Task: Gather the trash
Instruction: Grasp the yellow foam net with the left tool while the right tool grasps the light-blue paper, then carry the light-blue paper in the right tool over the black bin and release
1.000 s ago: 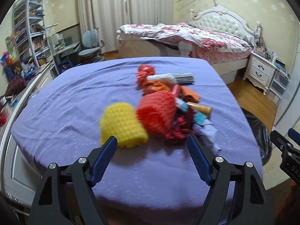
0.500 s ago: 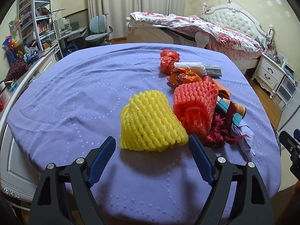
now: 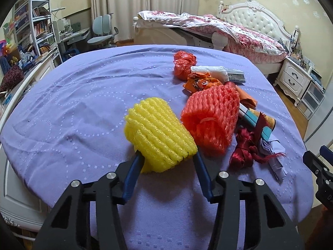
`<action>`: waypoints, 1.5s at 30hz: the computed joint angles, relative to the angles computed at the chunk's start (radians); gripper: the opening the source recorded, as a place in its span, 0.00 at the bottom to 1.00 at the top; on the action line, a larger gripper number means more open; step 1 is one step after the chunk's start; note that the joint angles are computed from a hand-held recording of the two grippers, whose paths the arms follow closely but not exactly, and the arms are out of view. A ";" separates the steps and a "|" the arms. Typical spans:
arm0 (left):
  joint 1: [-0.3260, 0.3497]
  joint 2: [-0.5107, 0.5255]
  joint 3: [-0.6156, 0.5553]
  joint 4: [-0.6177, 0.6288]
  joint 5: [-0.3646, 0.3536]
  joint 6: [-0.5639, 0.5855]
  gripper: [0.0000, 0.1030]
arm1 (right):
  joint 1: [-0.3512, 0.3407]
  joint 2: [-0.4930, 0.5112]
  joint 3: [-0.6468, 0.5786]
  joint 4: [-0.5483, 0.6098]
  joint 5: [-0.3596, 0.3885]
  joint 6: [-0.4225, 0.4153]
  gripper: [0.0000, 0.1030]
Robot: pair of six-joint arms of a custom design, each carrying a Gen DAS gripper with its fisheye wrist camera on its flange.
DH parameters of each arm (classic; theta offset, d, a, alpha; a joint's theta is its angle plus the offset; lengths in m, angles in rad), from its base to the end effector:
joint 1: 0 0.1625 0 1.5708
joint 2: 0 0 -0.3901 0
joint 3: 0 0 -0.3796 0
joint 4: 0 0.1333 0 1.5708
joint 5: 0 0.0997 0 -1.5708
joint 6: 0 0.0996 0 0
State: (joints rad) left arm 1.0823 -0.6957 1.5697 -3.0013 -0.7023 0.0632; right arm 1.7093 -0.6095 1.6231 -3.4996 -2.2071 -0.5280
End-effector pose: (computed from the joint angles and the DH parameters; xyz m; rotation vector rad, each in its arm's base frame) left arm -0.1257 -0.6825 0.1194 0.3285 2.2634 -0.8550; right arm 0.1624 -0.6285 0.0938 0.3825 -2.1959 0.9228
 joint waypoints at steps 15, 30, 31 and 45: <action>0.001 -0.051 0.076 -0.084 0.034 0.034 0.43 | 0.026 0.036 -0.014 0.040 0.047 -0.036 0.73; 0.006 -0.055 0.088 -0.103 0.021 0.044 0.43 | 0.019 0.066 -0.081 0.209 0.112 0.000 0.21; 0.005 -0.056 0.089 -0.103 0.020 0.042 0.43 | 0.019 0.065 -0.076 0.202 0.111 -0.002 0.21; -0.032 -0.062 0.130 -0.138 0.014 0.044 0.43 | 0.001 -0.011 0.038 0.125 0.119 0.007 0.21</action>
State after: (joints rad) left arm 1.0506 -0.7578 1.7000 -3.1397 -0.6881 0.1068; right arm 1.7107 -0.6201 1.6614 -3.3745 -2.0883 -0.5212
